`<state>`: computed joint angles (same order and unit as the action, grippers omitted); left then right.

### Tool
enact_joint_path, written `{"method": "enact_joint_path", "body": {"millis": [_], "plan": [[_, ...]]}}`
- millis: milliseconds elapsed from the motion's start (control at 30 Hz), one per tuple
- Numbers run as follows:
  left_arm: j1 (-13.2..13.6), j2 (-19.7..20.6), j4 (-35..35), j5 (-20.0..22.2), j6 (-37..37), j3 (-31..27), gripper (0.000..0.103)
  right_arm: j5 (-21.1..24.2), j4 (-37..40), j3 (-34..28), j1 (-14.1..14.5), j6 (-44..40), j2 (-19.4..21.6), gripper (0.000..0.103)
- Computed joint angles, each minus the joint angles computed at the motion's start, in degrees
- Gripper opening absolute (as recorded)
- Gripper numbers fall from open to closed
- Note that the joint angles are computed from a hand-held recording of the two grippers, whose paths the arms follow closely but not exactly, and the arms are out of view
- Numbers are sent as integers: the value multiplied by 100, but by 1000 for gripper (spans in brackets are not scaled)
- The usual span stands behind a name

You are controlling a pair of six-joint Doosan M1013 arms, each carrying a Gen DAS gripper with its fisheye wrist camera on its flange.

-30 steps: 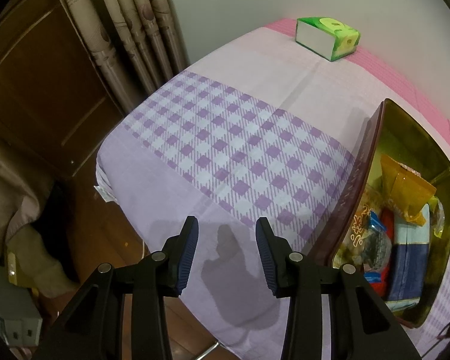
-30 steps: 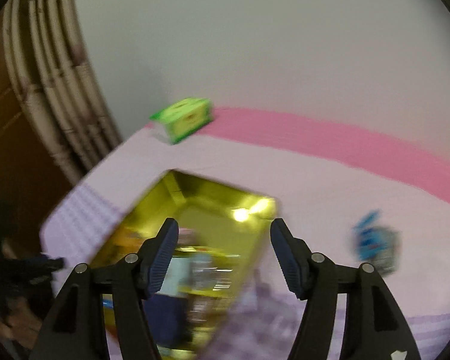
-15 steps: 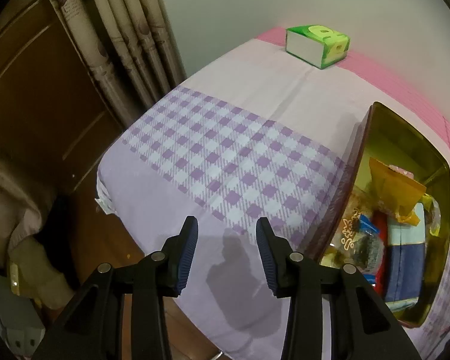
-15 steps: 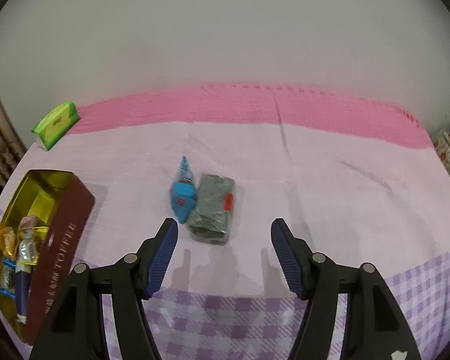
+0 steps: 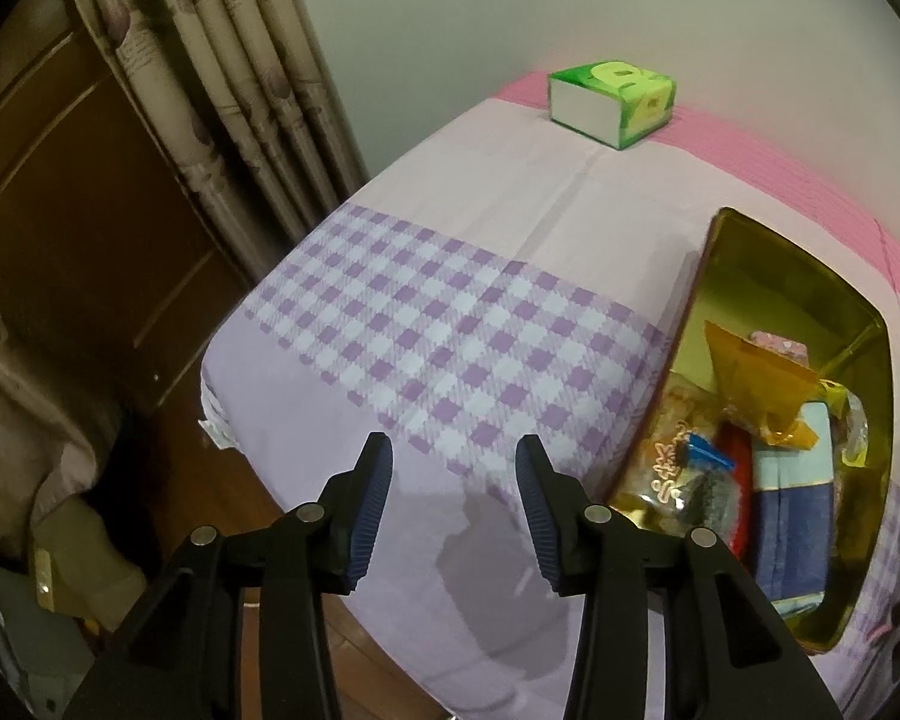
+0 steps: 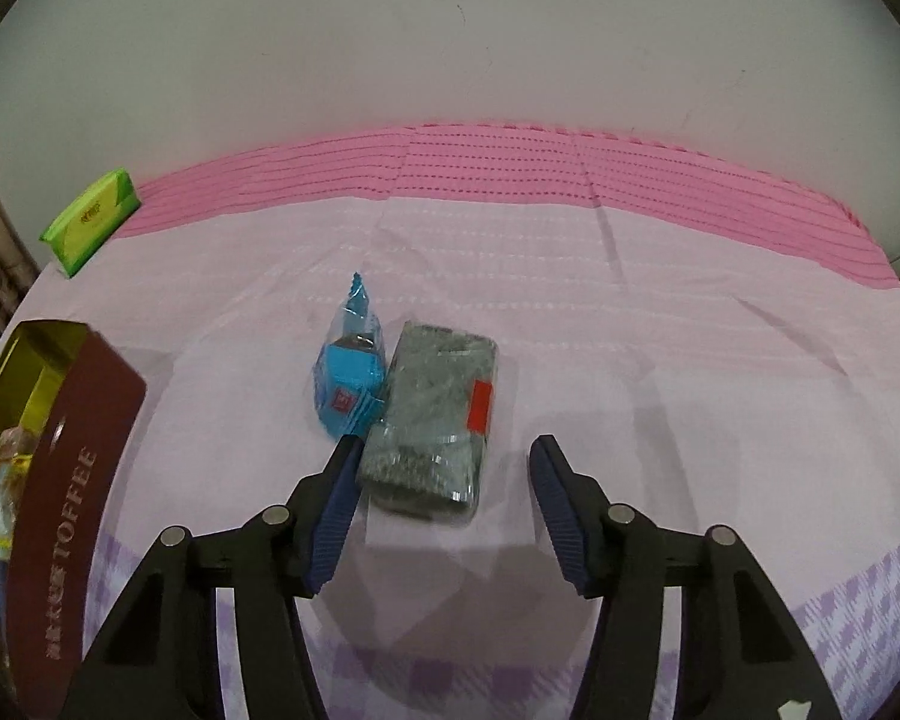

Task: Organize snacks
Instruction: 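Move the right gripper to the grey package with red label and grasp it, then grasp the second blue-wrapped candy with the left gripper while the right holds the grey package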

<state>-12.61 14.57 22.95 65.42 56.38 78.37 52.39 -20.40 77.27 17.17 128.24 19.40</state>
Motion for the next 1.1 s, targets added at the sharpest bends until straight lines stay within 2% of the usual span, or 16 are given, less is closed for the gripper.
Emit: {"method": "enact_joint_path", "body": {"millis": [100, 233, 300, 400, 633, 1100], "plan": [[-68, 26, 11, 41, 57, -61, 45, -52, -41, -28, -17, -53, 46, 52], [-185, 96, -5, 79, 164, -212, 45, -149, 37, -77, -39, -293, 96, 38], [-277, 144, 13, 64, 263, -308, 45, -199, 76, -47, -57, -372, 75, 34], [-428, 219, -22, -4, 469, -453, 46, -328, 234, 75, -116, -462, -16, 34], [-788, 478, -559, -152, 1122, -878, 46, -370, -21, 374, -266, -323, -227, 33], [-1348, 1199, -1246, -165, 1968, -1638, 46, -372, -315, 742, -786, -82, -494, 33]]}}
